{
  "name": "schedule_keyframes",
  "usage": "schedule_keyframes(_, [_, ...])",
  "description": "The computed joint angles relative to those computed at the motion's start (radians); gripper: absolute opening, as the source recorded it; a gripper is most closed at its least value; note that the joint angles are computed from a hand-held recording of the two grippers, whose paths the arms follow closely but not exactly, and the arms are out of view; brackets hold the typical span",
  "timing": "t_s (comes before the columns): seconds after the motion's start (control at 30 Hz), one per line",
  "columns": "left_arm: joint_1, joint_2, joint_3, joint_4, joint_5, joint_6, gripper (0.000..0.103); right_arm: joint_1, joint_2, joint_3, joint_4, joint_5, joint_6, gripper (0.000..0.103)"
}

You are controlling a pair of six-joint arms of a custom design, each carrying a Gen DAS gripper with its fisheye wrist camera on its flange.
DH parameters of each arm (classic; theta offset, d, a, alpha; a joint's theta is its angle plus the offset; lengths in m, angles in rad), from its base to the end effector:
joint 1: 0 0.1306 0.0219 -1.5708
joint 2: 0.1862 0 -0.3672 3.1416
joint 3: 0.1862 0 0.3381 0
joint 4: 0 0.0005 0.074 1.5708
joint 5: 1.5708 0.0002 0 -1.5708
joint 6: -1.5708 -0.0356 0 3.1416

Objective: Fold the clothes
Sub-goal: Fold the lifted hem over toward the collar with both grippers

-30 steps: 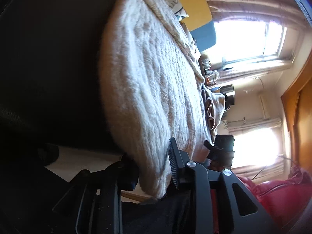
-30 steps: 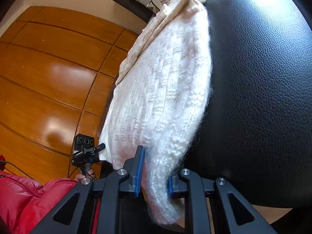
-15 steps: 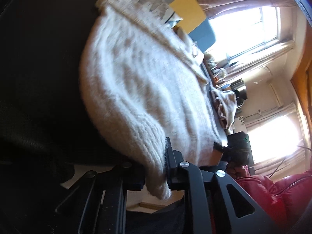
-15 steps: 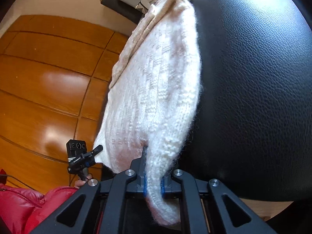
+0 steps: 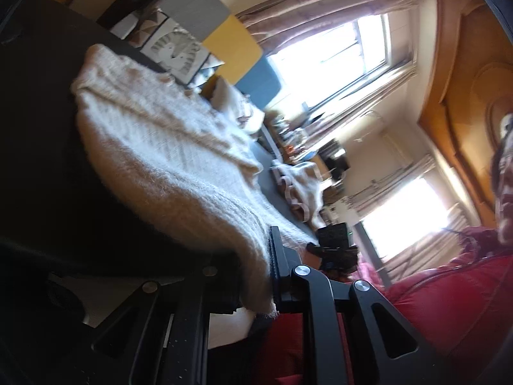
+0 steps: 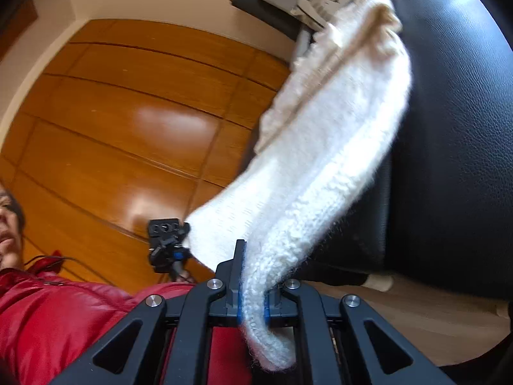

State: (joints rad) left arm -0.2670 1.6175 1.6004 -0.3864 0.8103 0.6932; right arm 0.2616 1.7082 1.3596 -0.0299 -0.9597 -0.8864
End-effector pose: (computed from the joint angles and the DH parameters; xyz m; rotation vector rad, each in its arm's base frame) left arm 0.5093 -0.1666 0.4432 0.1332 2.1145 -1.3972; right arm 0.5182 0.1684 0.3282 -0.0585 2.1628 1.6432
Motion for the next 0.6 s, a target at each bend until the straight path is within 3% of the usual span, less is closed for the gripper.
schedule_keyframes(0.23, [0.008, -0.089, -0.113, 0.285, 0.03, 0.237, 0.016, 0.0, -0.091, -0.16, 0.447, 0.004, -0.301, 0.006])
schedule_keyframes(0.3, [0.014, -0.096, -0.134, 0.368, 0.032, 0.304, 0.016, 0.004, -0.103, -0.18, 0.519, 0.001, -0.343, 0.006])
schedule_keyframes(0.47, [0.028, -0.033, -0.084, 0.453, 0.025, 0.364, 0.016, -0.004, -0.053, -0.11, 0.562, 0.008, -0.375, 0.006])
schedule_keyframes(0.6, [0.049, 0.083, 0.033, 0.443, 0.005, 0.38, 0.016, -0.039, 0.053, 0.058, 0.49, 0.028, -0.336, 0.006])
